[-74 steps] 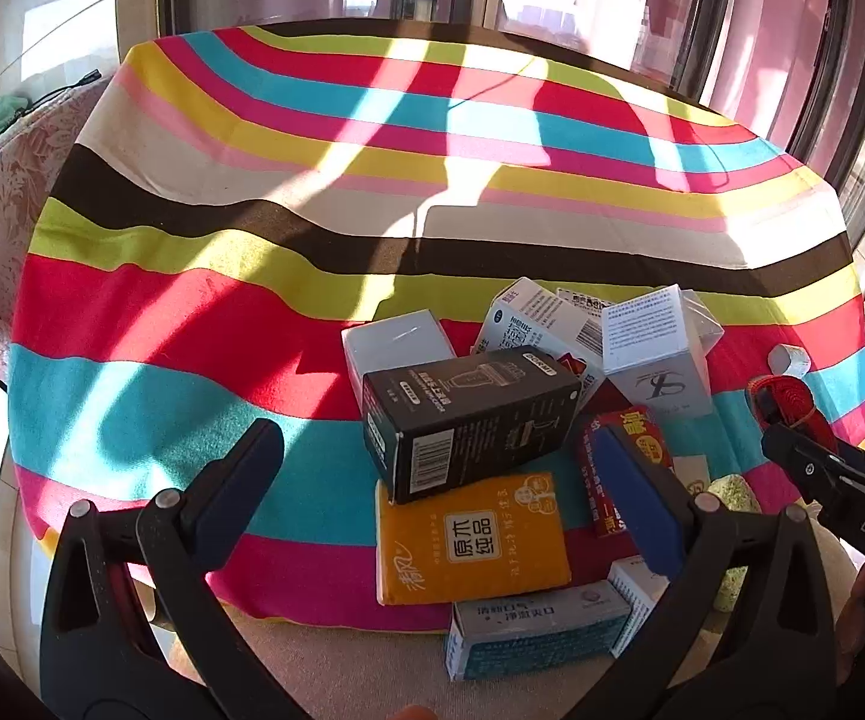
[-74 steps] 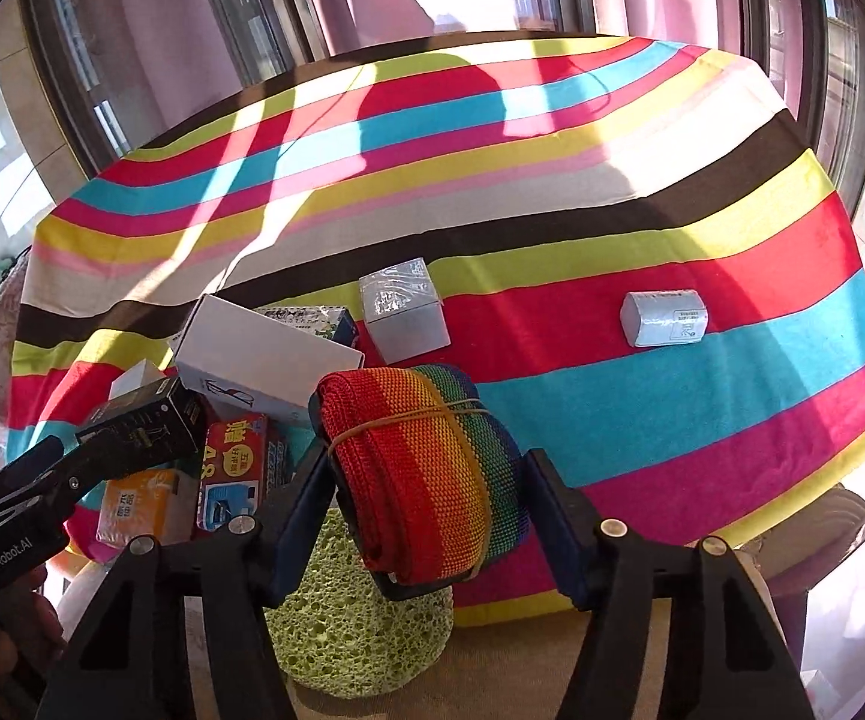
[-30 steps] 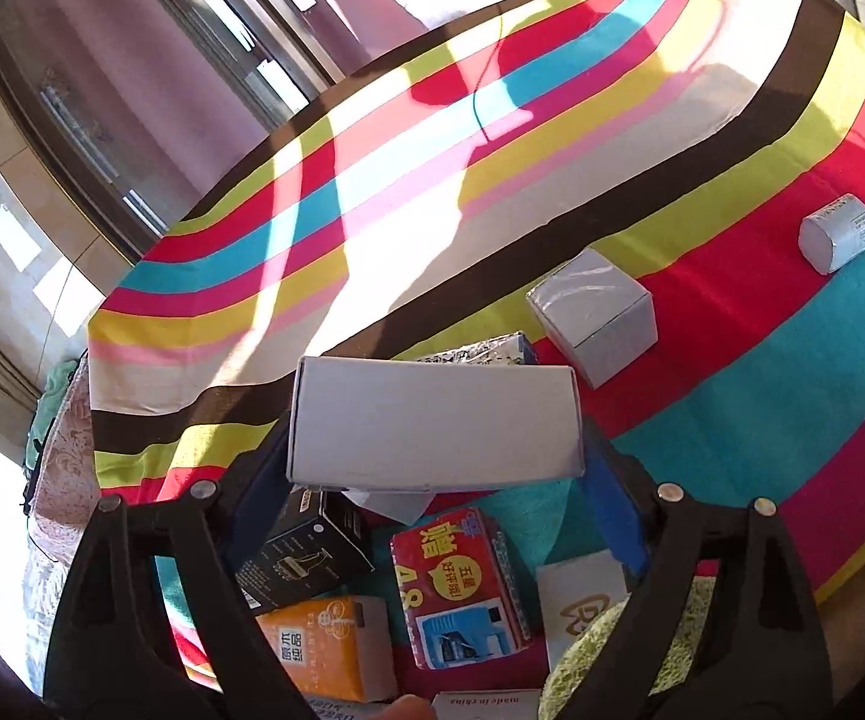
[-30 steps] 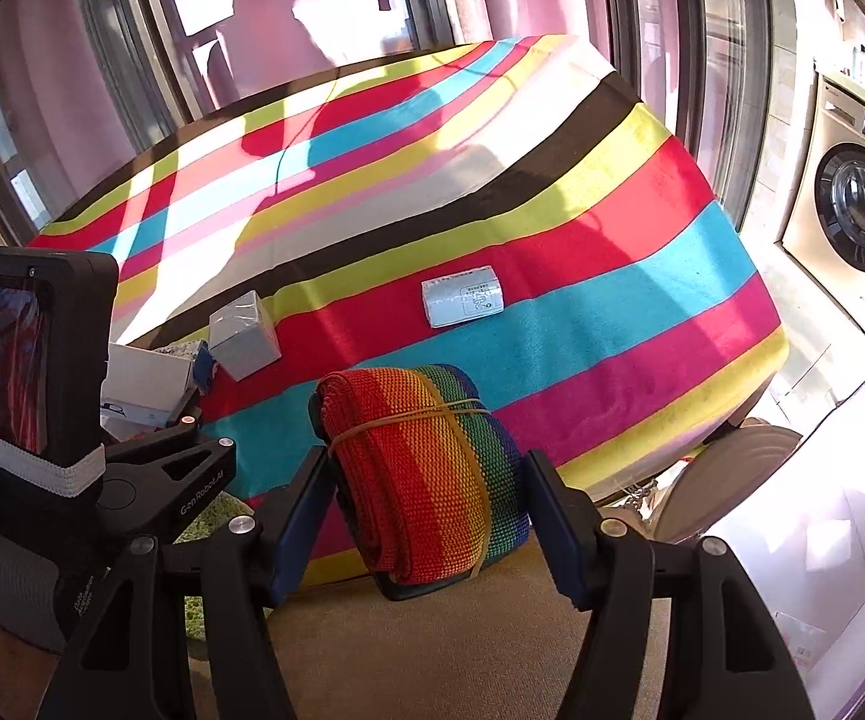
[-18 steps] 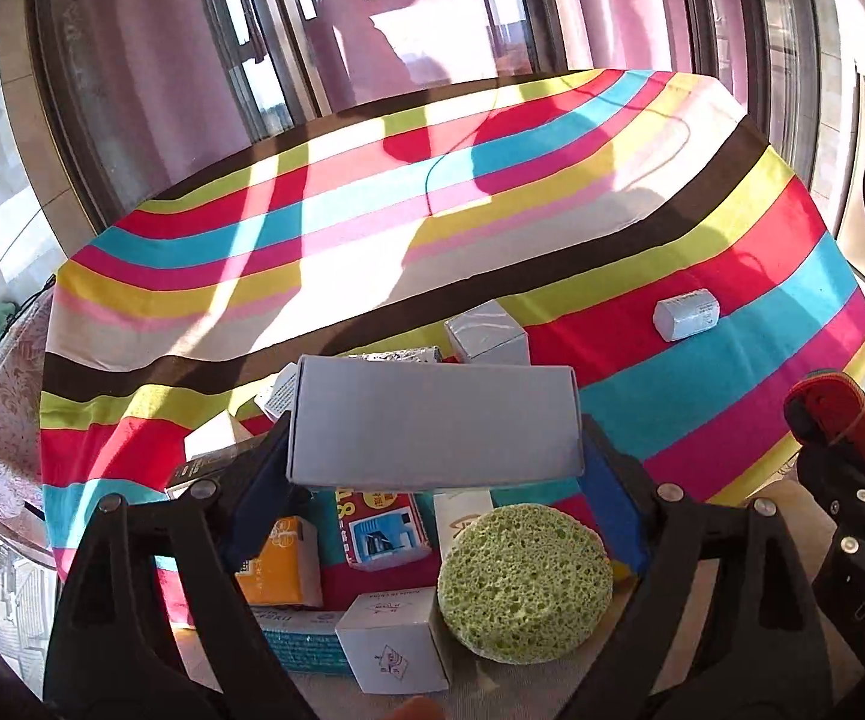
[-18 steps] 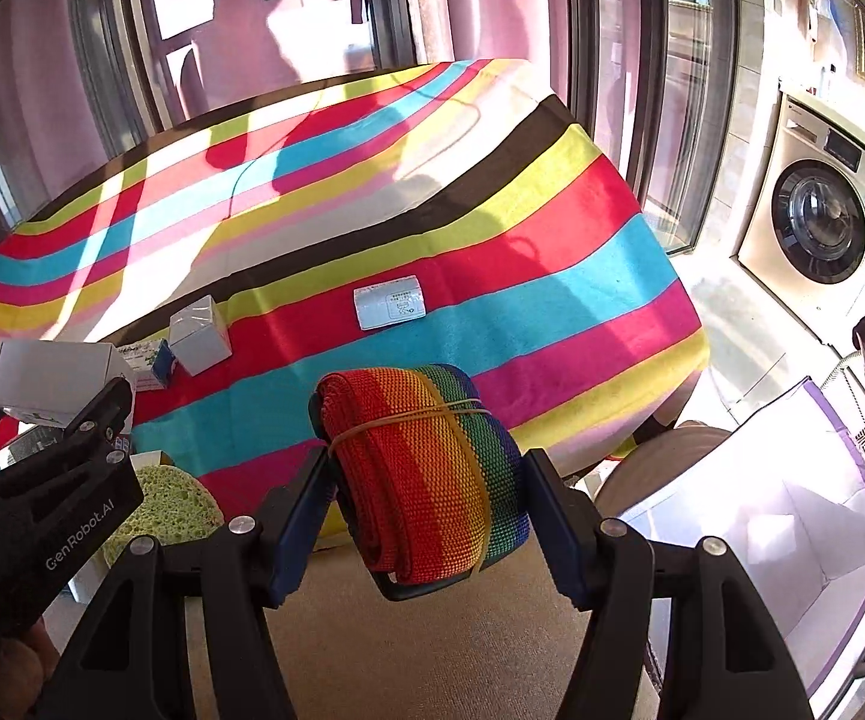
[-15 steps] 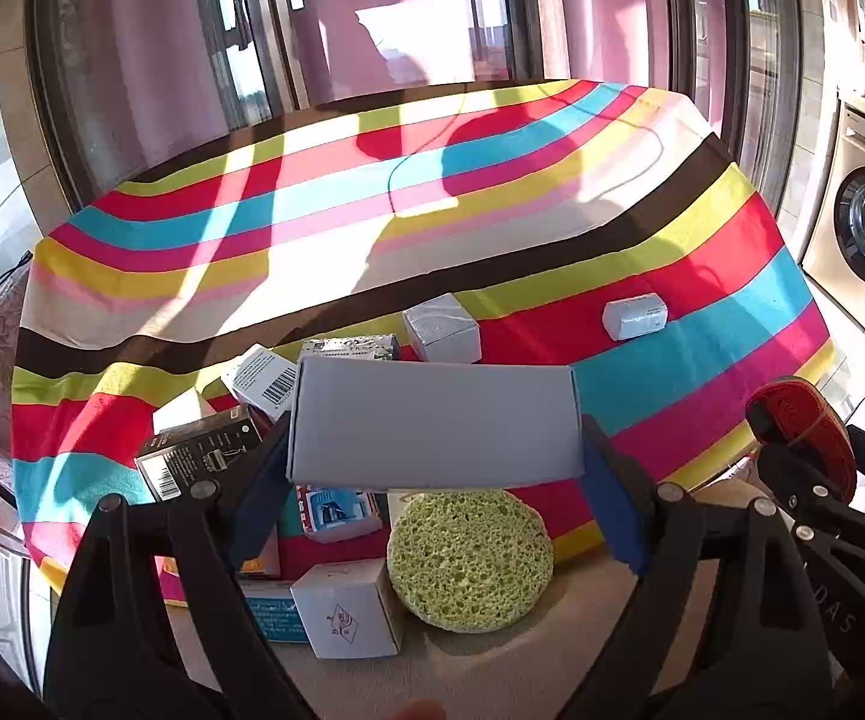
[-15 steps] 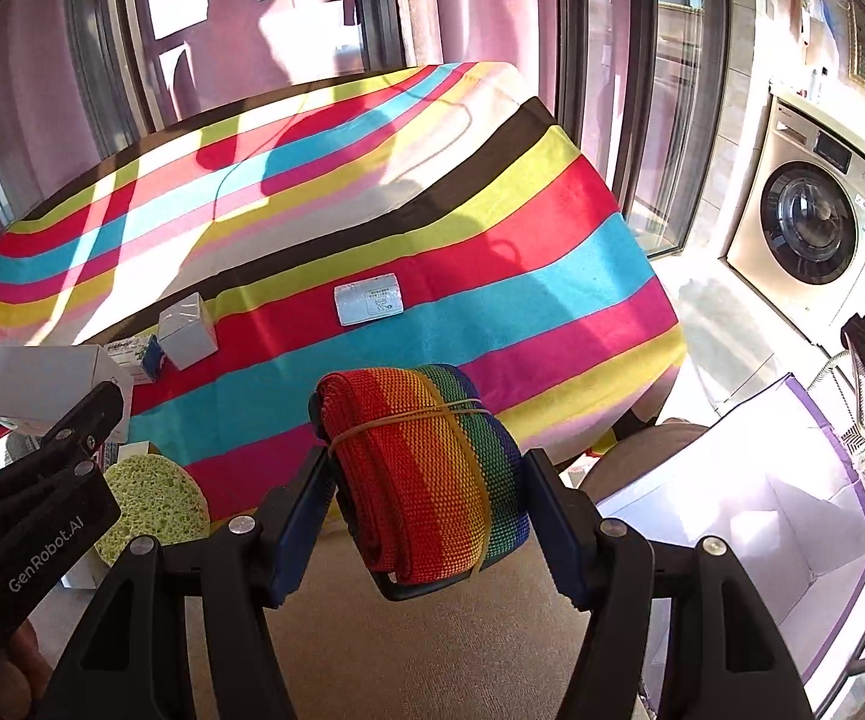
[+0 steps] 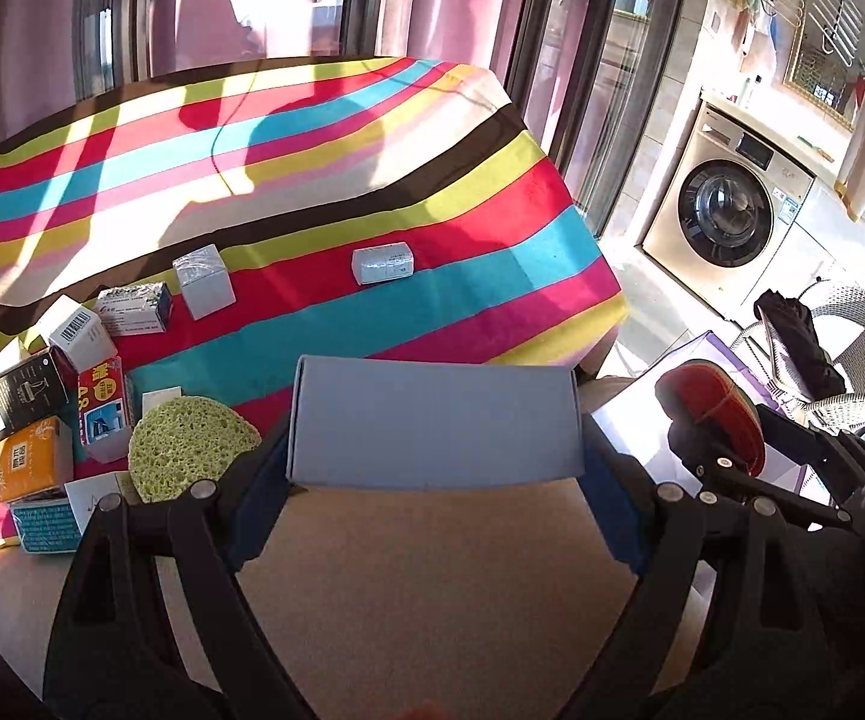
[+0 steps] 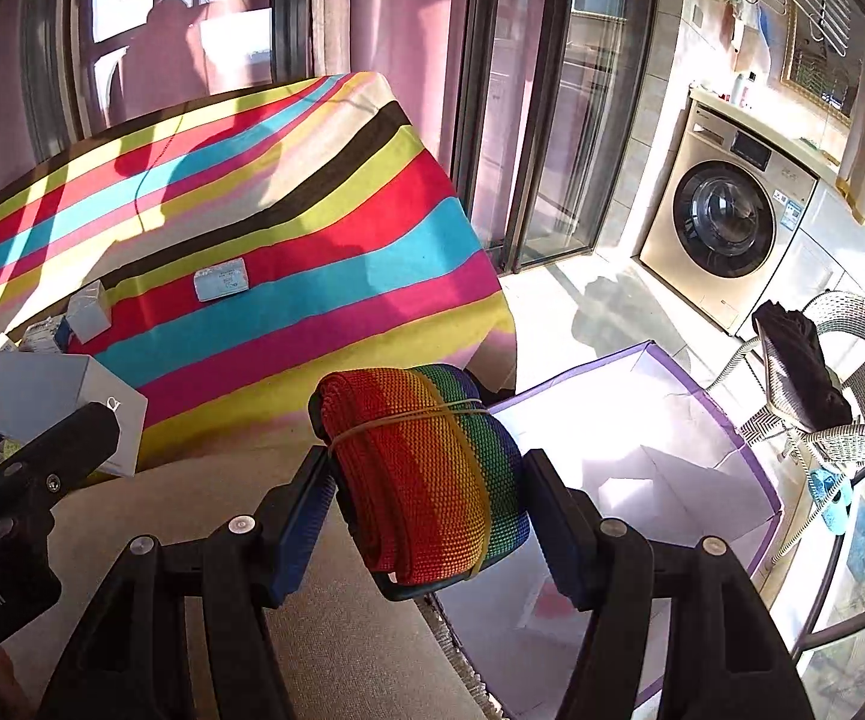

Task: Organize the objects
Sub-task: 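Lift and carry both held items toward the purple-rimmed storage box, then open the right tool over the storage box while the left tool releases the white box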

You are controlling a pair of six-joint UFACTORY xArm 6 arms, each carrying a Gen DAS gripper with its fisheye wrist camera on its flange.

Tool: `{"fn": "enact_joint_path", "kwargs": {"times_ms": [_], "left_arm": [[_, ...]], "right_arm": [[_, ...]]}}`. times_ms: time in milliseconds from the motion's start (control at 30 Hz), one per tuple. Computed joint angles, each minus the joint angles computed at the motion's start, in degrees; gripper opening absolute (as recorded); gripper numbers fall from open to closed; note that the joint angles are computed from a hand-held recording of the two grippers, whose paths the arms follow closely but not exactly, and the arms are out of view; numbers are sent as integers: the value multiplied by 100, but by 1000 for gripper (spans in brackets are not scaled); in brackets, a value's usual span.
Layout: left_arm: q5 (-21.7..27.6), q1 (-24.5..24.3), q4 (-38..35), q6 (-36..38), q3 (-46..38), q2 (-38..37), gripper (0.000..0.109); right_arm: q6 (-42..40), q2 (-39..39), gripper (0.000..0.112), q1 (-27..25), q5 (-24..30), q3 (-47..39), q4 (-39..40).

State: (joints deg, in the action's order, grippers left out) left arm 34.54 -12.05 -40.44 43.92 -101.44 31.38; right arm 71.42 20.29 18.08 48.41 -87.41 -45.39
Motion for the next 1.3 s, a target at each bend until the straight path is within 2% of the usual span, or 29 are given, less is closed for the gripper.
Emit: {"fn": "enact_joint_path", "kwargs": {"times_ms": [200, 533, 867, 1000, 1067, 1100, 1133, 1300], "left_arm": [[400, -196, -718, 816, 296, -263, 89], [692, -548, -866, 1079, 386, -324, 89], [966, -753, -1135, 1431, 377, -329, 89], [1254, -800, -1269, 1610, 270, -280, 90], [1455, -799, -1281, 1603, 167, -221, 98], [1441, -814, -1248, 1574, 167, -222, 103], [1466, -814, -1221, 1566, 165, -223, 103], [1440, -795, -1142, 1433, 226, -290, 103]], "right_arm": [[282, -589, 64, -155, 286, 785, -145], [605, -1426, 64, -414, 746, 1824, -429], [693, -1789, 64, -682, 1283, 2202, -570], [790, -1759, 65, -673, 1455, 2185, -584], [831, -1717, 70, -656, 1583, 2141, -594], [820, -1701, 82, -637, 1645, 2128, -611], [836, -1714, 88, -642, 1619, 2144, -641], [866, -1725, 90, -678, 1511, 2142, -604]]}}
